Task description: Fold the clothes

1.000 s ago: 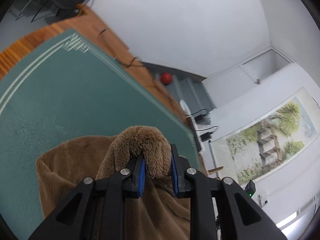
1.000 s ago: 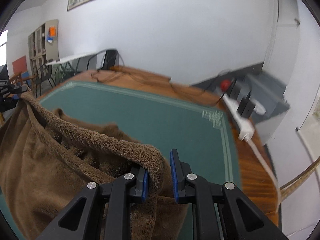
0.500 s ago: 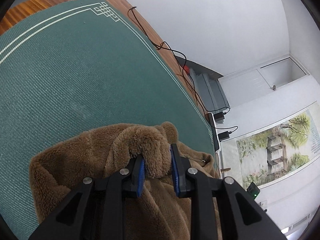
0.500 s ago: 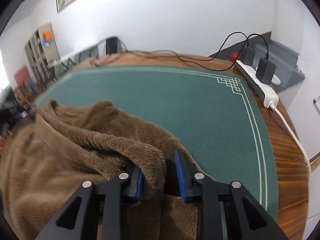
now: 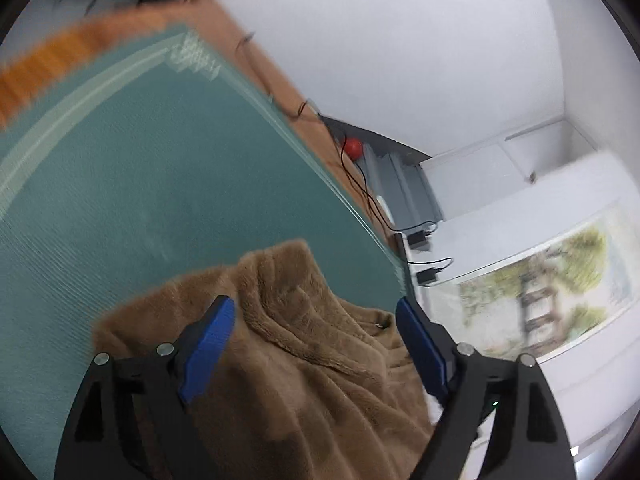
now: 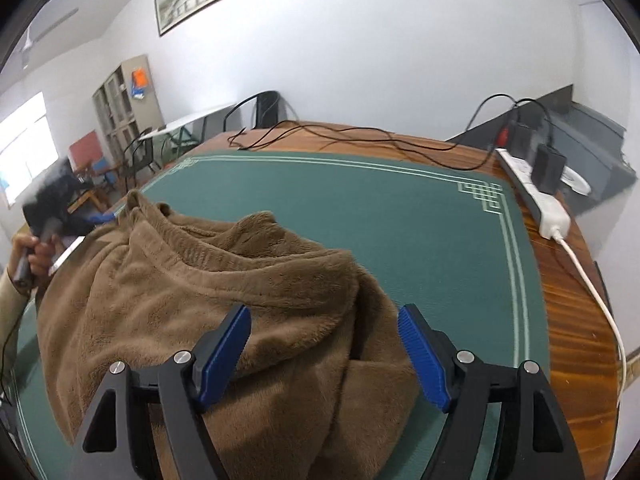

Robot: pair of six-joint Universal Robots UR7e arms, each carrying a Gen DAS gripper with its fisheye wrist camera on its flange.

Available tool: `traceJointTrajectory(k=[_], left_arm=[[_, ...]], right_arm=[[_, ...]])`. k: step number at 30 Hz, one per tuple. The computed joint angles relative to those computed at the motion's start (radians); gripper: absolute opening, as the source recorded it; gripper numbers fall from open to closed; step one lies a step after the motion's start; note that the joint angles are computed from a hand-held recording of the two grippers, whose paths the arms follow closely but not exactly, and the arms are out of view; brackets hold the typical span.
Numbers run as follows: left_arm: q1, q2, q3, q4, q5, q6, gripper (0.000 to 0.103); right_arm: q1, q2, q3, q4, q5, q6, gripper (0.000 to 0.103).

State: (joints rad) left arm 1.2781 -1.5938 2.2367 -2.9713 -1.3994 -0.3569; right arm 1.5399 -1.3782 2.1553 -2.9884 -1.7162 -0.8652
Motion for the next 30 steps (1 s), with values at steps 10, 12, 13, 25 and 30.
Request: traceJointTrajectory(k=[10,12,13,25,30], left_arm=[[-0.030,0.047,-0.078,0.213,0.124,0.199,0.086],[-0.027,0.081,-0.110,0.256,0.129,0.264,0.086],[-0.024,0.098,-0.126,0.278,0.129,0.294,0.086],[0.006,0.110,-0.120,0.173,0.119,0.230,0.024],[-0.039,0.111,-0.092,0.093,0.191,0.262,0.024]], right_arm=[[0.023,0.123,-0.102,0.103,-0.079,-0.037,0.078],[0.023,0.126,-0.109,0.110,-0.074,-0.039,0.078],[0.024,0.128,-0.112,0.116,-0.074,-0.040,0.078],[0.044,0.119,-0.083,0.039,-0.019,-0.002,0.023],[0.068,0.109,-0.057,-0.112,-0.004,0.017,0.023]])
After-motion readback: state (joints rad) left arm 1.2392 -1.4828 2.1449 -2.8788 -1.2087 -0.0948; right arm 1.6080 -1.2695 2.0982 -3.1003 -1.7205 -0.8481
